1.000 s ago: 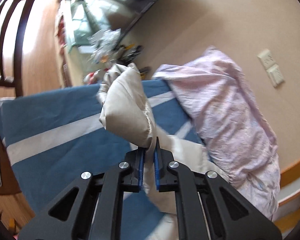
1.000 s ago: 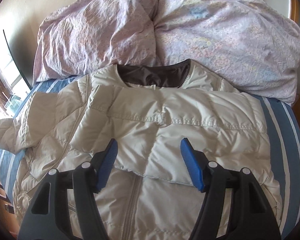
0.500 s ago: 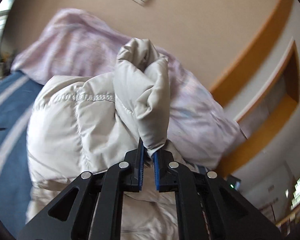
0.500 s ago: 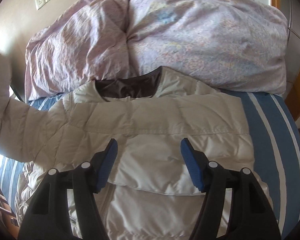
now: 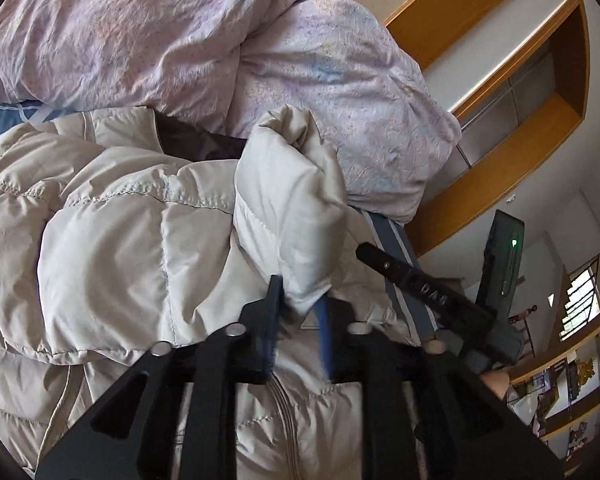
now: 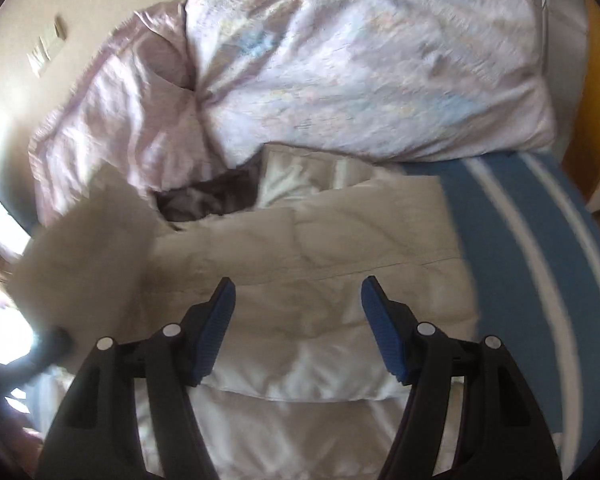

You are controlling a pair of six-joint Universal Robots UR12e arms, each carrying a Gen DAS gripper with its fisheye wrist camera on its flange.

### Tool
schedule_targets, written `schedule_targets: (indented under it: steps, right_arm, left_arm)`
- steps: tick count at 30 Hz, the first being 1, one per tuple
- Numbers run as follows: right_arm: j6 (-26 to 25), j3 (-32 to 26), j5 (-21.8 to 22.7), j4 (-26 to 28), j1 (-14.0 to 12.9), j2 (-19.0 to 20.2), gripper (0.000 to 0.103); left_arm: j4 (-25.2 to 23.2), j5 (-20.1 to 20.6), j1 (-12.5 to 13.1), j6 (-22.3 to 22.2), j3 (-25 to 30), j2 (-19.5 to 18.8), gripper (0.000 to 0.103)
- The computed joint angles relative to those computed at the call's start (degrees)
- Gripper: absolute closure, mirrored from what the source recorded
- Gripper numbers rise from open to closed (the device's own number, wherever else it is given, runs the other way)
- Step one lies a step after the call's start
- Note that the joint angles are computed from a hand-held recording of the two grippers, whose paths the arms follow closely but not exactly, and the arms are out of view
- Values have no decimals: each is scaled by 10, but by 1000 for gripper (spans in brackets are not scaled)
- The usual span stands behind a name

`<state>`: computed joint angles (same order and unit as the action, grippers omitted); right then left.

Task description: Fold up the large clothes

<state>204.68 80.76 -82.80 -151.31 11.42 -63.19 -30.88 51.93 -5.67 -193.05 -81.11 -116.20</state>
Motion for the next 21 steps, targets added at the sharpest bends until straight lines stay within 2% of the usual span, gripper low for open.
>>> schedule_targets:
  steps: [1, 3, 4, 6, 7, 9, 11, 13, 15, 17, 19, 21]
  right_arm:
    - [6, -2, 37, 0, -5, 3, 37]
    - [22, -6, 115, -2, -14, 11, 37]
    - [28, -8, 145, 1, -17, 14, 37]
    - [35, -18, 188, 17, -20, 24, 37]
    - [31, -23, 187, 30, -18, 27, 37]
    - [21, -39, 150, 65, -8, 32, 37]
    - [23, -47, 123, 79, -1, 37, 38]
    - [29, -50, 129, 82, -1, 41, 40]
    - [12, -58, 144, 91, 1, 46, 47]
    - [-15, -60, 125, 92, 8, 46, 78]
    - [-23, -56, 94, 54, 16, 43, 86]
    - [-24, -50, 53, -2, 22, 39, 87]
  left_arm:
    - [0, 4, 1, -3, 2, 2, 36]
    - [37, 22, 4, -16, -9, 10, 12]
    - [61, 29, 9, -16, -17, 15, 9]
    - [82, 56, 18, -14, -27, 24, 7]
    - [81, 71, 21, -11, -28, 27, 6]
    - [68, 130, 23, 2, -26, 30, 6]
    - [49, 197, 24, 9, -22, 29, 6]
    - [35, 237, 26, 7, -19, 25, 6]
    - [24, 277, 24, 13, -16, 19, 6]
    - [17, 308, 21, 22, -16, 17, 7]
    - [10, 330, 18, 29, -13, 13, 7]
    - [14, 337, 19, 34, -16, 14, 7]
